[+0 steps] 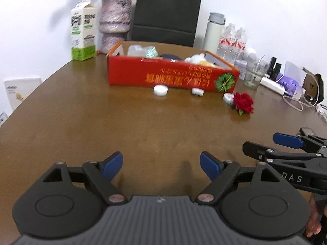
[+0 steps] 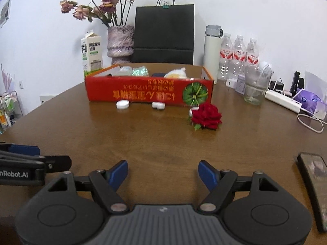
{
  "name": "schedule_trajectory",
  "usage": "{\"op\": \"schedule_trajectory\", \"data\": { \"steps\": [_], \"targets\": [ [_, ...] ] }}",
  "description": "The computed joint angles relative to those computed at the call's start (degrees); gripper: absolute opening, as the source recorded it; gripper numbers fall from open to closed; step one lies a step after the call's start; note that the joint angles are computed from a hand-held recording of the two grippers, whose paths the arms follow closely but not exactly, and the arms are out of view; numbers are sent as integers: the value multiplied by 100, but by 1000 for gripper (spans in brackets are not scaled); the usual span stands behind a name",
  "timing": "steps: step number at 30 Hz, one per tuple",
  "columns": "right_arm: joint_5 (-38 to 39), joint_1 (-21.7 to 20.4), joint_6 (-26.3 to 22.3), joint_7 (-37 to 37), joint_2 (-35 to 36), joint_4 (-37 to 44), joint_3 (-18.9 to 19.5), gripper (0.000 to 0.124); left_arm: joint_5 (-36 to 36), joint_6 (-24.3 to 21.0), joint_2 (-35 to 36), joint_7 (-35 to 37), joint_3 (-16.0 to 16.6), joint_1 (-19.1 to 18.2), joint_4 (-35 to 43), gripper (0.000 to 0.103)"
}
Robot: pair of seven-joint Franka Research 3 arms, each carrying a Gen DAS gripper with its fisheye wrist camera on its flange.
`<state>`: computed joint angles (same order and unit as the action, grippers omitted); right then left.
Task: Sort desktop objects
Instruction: 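Reach the left tool to the white round cap and close on it, then lift the white cap with the left tool while the right grasps another white cap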
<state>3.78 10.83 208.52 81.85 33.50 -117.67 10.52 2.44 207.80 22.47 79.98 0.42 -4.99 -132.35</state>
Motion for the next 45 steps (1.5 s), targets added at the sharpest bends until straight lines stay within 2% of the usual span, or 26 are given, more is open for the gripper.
{"op": "schedule_trajectory", "data": {
  "steps": [3,5,7,9,10,11,13,15,18,20,24,25,29,32,33,35,36,39,41,42,44,45],
  "targets": [
    [-396,-334,-321,184,236,561,289,75,828,-407,310,-270,-342,577,708,86],
    [-696,-557,-669,223,552,1158,543,71,1465,-789,669,-505,-717,1068,1387,85],
    [-656,-565,-1207,191,941,1924,646,67,1766,-1238,1021,-628,-936,1305,2038,84],
    [-618,-746,-1865,87,1459,2828,1002,67,2100,-1512,1421,-676,-1474,1829,2606,81],
    [-596,-800,-2067,-15,1692,3191,1152,66,2170,-1634,1606,-675,-1638,1969,2870,80],
    [-505,-688,-2333,-63,1914,3632,1103,65,2210,-1742,1757,-638,-1710,2015,3099,76],
    [-346,-300,-2824,-94,2278,4444,756,60,2201,-1807,2000,-550,-1662,1936,3472,72],
    [-237,-16,-3150,-131,2606,5107,504,54,2222,-1881,2234,-428,-1796,2011,3773,68],
    [-84,255,-3504,-198,3030,5916,227,44,2175,-2057,2518,-257,-2055,2152,4128,66],
    [20,353,-3794,-280,3263,6368,124,27,2095,-2202,2668,-120,-2127,2142,4358,64],
    [268,395,-3578,-582,3301,6339,93,26,1855,-2326,2867,50,-1969,1906,4723,55],
    [346,390,-3512,-643,3260,6255,91,26,1818,-2338,2925,114,-2004,1910,4800,53],
    [690,256,-3342,-998,3101,5971,290,26,1726,-2414,3118,458,-2409,2134,4952,30],
    [950,203,-3110,-1200,2966,5732,366,26,1727,-2325,3066,715,-2571,2250,4761,29],
    [1030,177,-3029,-1288,2913,5637,406,26,1699,-2262,2990,711,-2531,2236,4640,29],
    [1179,169,-2804,-1398,2729,5337,397,26,1593,-1903,2648,473,-2048,1922,4237,29],
    [1227,135,-2626,-1474,2584,5092,431,26,1553,-1577,2407,319,-1699,1681,3929,29],
    [1157,-368,-1879,-1837,2136,4153,1120,26,1265,-712,1735,-3,-776,954,3011,29],
    [908,-786,-1351,-1863,1835,3452,1594,26,1181,-257,1285,-123,-473,725,2357,29],
    [749,-1001,-1094,-1814,1687,3102,1806,26,1280,-78,1095,-214,-471,775,2070,29],
    [315,-1531,-634,-1651,1428,2411,2277,26,1715,279,687,-514,-598,1103,1476,29],
    [134,-1753,-426,-1536,1297,2100,2433,26,1698,372,490,-549,-503,1074,1234,29]
  ]
}}
